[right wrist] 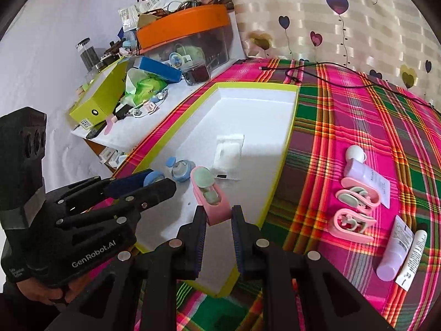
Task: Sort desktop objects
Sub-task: 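Carry the pink clip with the right tool while the left tool carries the blue ball over the tray, then open the right tool to drop the pink clip in the tray while the left tool releases the blue ball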
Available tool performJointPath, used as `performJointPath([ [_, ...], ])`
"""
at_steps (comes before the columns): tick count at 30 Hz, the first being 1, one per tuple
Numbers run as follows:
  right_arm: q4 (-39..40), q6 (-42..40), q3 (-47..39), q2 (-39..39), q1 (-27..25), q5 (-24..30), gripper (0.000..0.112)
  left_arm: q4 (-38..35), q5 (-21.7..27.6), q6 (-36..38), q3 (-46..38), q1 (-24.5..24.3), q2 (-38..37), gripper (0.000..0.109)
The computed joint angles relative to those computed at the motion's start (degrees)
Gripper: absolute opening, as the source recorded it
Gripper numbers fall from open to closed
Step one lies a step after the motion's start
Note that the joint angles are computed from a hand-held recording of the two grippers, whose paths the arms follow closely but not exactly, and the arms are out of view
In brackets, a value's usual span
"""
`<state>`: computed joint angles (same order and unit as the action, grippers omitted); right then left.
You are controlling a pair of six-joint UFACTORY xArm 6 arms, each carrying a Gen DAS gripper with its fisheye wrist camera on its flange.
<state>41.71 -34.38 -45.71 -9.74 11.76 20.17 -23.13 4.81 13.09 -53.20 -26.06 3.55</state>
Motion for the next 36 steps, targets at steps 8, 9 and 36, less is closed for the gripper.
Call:
performJointPath([
  [8, -2.7, 1.8, -1.6, 2.0, 0.3, 0.1, 0.019, 8.6, 0.0, -8.4, -0.9, 1.6, 1.3, 0.032],
  [9, -2.8, 1.8, -1.4, 1.9, 0.4, 0.0, 0.019, 8.6, -0.1, -8.5, -0.8, 1.6, 1.3, 0.032],
  [36, -1.5, 6.3, 11.7, -13.1, -12.3, -3.7, 0.020, -17.0, 4.4, 9.9, -7.8, -1.6, 5.1, 0.033],
])
